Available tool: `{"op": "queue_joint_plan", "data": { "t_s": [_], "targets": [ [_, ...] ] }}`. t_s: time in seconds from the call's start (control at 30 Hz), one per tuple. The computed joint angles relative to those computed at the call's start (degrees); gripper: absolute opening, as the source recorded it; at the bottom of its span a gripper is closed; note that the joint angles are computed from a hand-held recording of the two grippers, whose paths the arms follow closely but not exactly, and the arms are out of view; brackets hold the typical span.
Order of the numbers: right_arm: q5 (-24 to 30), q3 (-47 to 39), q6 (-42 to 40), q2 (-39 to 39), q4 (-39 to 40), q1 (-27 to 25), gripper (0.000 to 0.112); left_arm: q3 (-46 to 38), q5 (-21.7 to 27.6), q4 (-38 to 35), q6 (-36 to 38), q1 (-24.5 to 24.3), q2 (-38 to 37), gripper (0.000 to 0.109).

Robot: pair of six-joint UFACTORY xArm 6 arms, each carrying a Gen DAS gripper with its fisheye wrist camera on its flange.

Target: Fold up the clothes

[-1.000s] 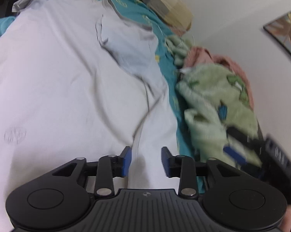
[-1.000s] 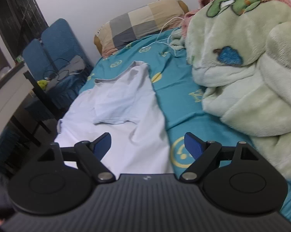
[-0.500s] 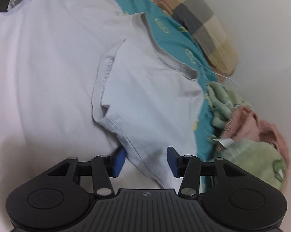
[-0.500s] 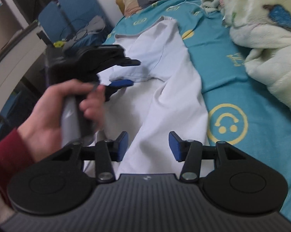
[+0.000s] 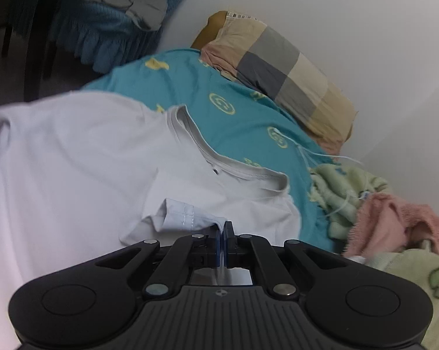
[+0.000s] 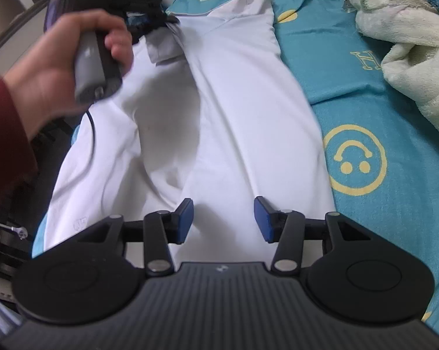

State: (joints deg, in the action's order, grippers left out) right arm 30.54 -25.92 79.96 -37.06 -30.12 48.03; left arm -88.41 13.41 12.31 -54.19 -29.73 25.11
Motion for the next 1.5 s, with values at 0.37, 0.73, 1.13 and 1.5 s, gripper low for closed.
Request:
{"op": "queue_joint_plan", "data": {
  "t_s": [0.37,0.73,1.13,1.5],
  "targets": [
    [0.13,-0.07,0.48,-0.49,-2.08,0.38,0.051,8.6,-0.05,-8.43,16.31,-0.47,-3.51,0.021],
    [3.79,0.95,10.39,-8.37,-13.69,0.48,0.051,44.23,0.16,-16.53,23.8,-11.07,-40.11,0.048],
    [12.63,3.99,19.57,-19.04,-16.31,4.05,0.052,59.96,4.57,-31.56,25.87,-24.22,-53.53,0.049],
    [10.91,1.83,13.69,-13.27,-12.34,3.17,0.053,60.95,10.36,-47.31,36.96,-26.15,-55.58,0.009]
  ]
}}
